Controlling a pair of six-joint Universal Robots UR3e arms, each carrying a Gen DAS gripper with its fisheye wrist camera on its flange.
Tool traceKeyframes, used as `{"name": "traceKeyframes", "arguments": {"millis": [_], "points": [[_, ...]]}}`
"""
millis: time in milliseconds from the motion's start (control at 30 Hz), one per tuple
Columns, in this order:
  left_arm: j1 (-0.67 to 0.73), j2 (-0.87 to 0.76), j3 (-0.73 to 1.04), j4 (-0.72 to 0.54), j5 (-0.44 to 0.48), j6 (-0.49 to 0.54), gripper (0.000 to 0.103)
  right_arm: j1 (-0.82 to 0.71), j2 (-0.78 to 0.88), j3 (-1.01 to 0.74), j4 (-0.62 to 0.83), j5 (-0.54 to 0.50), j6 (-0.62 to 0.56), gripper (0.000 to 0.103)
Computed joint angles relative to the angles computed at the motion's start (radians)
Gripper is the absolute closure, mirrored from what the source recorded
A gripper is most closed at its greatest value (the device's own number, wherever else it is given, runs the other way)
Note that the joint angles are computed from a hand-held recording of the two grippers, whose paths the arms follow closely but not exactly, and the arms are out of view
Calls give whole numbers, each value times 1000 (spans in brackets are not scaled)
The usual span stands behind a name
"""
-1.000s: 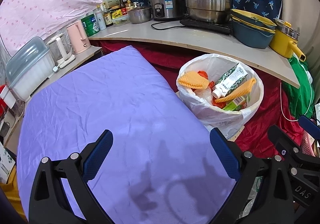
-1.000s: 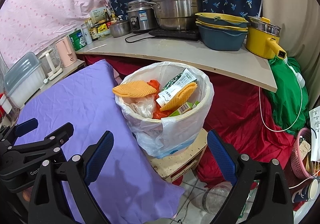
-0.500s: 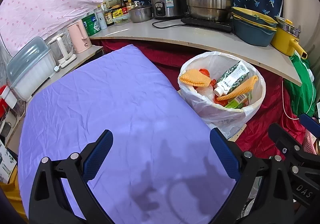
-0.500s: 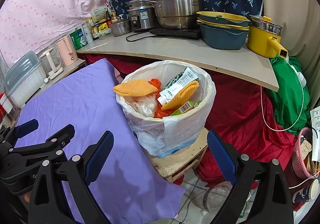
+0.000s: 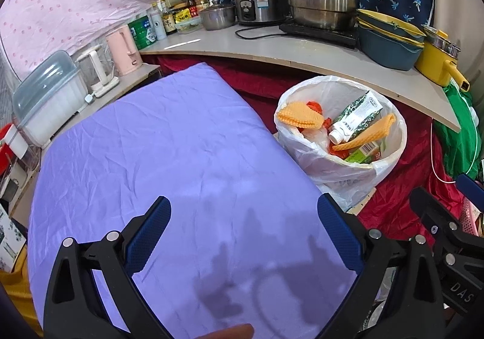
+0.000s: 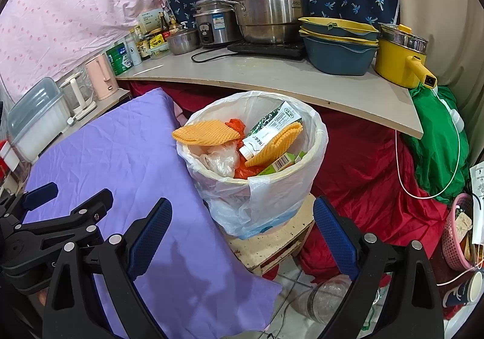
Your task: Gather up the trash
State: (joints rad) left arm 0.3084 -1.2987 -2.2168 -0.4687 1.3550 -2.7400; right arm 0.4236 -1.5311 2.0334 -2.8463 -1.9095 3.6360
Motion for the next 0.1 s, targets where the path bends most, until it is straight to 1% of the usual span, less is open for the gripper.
{"name": "traceKeyframes", "arguments": {"millis": [100], "points": [[7, -2, 1, -12, -2, 2, 10, 2, 5, -6, 4, 0, -1, 12]]}}
